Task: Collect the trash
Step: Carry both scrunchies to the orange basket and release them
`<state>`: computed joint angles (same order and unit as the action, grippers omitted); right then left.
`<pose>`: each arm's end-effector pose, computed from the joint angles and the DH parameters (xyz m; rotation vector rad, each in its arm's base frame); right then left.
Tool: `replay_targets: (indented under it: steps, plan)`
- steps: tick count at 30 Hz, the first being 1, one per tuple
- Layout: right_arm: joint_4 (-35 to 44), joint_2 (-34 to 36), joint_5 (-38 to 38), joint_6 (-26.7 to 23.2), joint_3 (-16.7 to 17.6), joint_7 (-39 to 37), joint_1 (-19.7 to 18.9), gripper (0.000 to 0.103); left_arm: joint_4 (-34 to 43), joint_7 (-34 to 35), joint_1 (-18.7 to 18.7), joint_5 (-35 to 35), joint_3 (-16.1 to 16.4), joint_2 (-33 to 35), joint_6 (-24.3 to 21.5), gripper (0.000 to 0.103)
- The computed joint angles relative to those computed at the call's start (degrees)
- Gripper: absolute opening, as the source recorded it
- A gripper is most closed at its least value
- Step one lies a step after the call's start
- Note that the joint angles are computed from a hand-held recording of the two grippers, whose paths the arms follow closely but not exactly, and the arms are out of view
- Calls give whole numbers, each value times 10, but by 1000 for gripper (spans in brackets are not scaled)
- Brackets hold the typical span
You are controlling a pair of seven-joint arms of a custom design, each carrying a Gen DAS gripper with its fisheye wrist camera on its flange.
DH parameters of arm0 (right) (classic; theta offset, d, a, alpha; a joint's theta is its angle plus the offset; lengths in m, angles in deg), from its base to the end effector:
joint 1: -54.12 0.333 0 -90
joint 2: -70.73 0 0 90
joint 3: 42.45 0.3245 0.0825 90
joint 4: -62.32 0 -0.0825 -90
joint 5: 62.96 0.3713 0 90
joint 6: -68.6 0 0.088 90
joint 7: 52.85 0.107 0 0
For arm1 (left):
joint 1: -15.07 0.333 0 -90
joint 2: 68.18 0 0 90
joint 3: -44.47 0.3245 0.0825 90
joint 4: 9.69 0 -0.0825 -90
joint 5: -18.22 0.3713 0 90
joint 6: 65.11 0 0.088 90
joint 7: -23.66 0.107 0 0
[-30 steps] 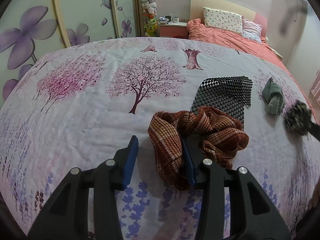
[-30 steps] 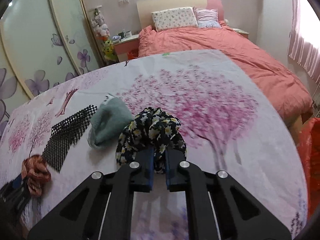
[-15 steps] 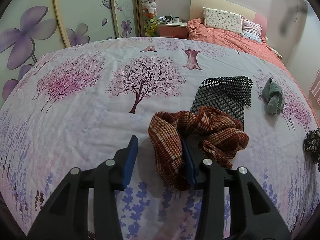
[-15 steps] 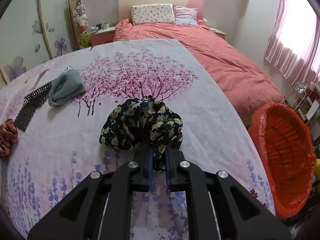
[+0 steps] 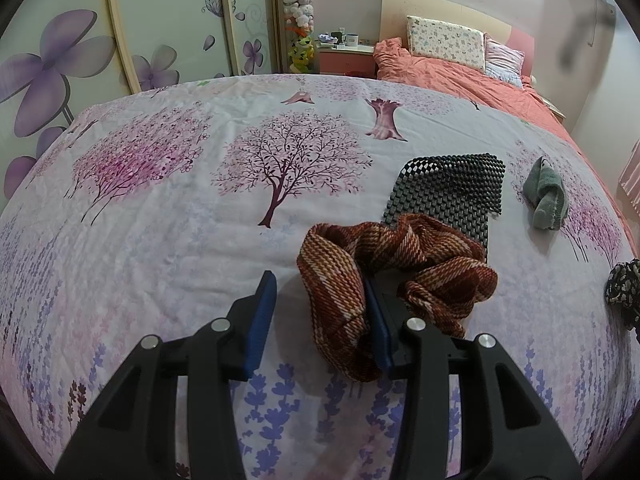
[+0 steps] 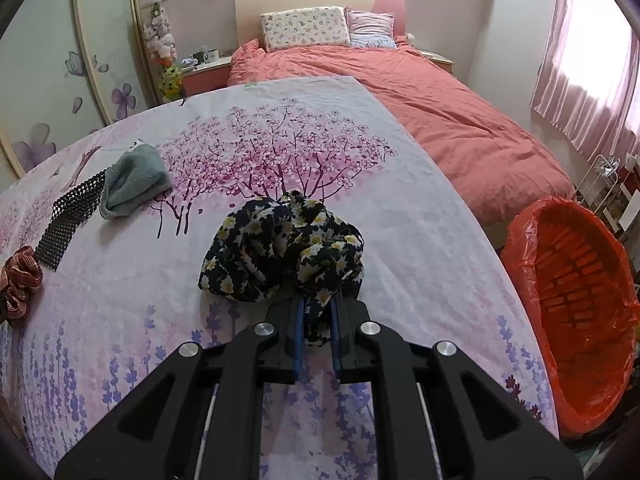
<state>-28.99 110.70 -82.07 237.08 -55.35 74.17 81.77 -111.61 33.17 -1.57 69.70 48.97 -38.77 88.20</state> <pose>0.6970 0.2425 0.3174 -1.8244 1.7926 -0.6474 0.6568 -0.1721 0.3170 -2.1353 1.3681 -0.4657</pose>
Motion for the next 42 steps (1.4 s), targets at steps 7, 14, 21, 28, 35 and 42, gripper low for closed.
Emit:
replay_targets:
  steps: [7, 14, 21, 28, 35, 42]
  plan:
    - [-3, 0, 9, 7, 6, -10, -7, 10, 1, 1, -1, -1, 0, 1, -1, 43]
    - [-27, -10, 49, 50, 56, -51, -55, 7, -16, 2, -1, 24, 9, -6, 53, 17]
    - [-125, -67, 111, 166, 89, -99, -92, 6, -66, -68, -17, 102, 30, -52, 106, 14]
    - [-217, -131, 163, 258, 86, -140, -101, 6, -62, -114, -13, 175, -5, -83, 107, 14]
    - [-292, -181, 246, 338, 64, -200, -87, 6, -2, -130, -27, 221, -41, -65, 128, 14]
    - [-334, -196, 432, 418, -8, -338, -9, 6, 98, -44, -67, 163, -59, -6, 167, 14]
